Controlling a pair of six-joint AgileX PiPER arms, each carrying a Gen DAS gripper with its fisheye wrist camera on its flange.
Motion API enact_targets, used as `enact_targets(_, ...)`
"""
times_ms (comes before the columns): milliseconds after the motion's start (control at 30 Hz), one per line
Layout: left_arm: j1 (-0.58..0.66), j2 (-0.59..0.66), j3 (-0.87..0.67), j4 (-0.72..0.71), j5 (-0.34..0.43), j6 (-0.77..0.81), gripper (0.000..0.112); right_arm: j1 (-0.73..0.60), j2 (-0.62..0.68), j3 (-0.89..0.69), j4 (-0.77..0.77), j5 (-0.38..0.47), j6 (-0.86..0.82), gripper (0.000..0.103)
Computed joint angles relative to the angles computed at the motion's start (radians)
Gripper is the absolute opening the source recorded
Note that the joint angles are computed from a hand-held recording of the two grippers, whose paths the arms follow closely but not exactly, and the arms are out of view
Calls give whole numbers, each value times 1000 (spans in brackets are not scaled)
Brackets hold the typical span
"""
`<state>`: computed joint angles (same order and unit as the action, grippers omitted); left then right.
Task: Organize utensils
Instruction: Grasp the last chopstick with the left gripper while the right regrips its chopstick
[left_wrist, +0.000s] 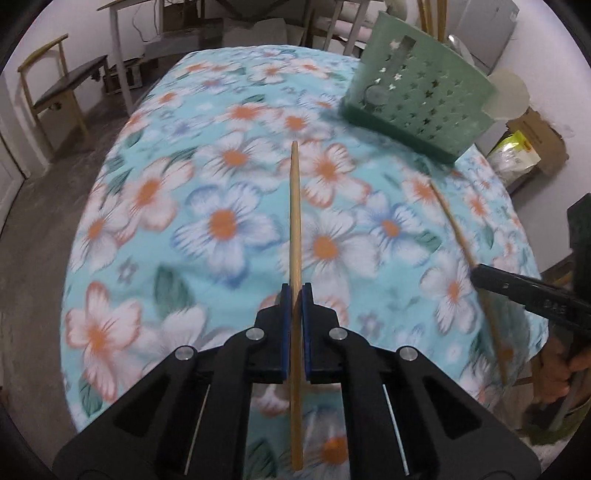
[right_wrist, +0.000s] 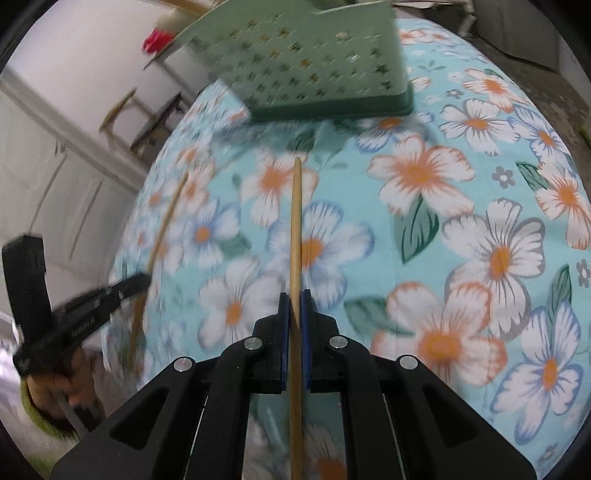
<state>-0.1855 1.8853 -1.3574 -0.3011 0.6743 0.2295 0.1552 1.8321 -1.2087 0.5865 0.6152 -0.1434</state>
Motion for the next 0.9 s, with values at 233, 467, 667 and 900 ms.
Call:
enact_targets(233, 4, -7, -20, -2, -7, 26, 33, 46, 15, -71, -166, 47, 90, 31)
enact_targets(467, -82, 121, -200, 177, 32, -61, 37, 94, 115, -195, -332, -14, 262, 31)
enact_targets(667, -133, 219, -346, 307, 76, -174, 33, 74, 164, -252, -313, -30, 271, 20)
enact_targets(900, -172, 271, -413, 407, 96, -236, 14, 60, 168, -255, -313, -32, 281, 7)
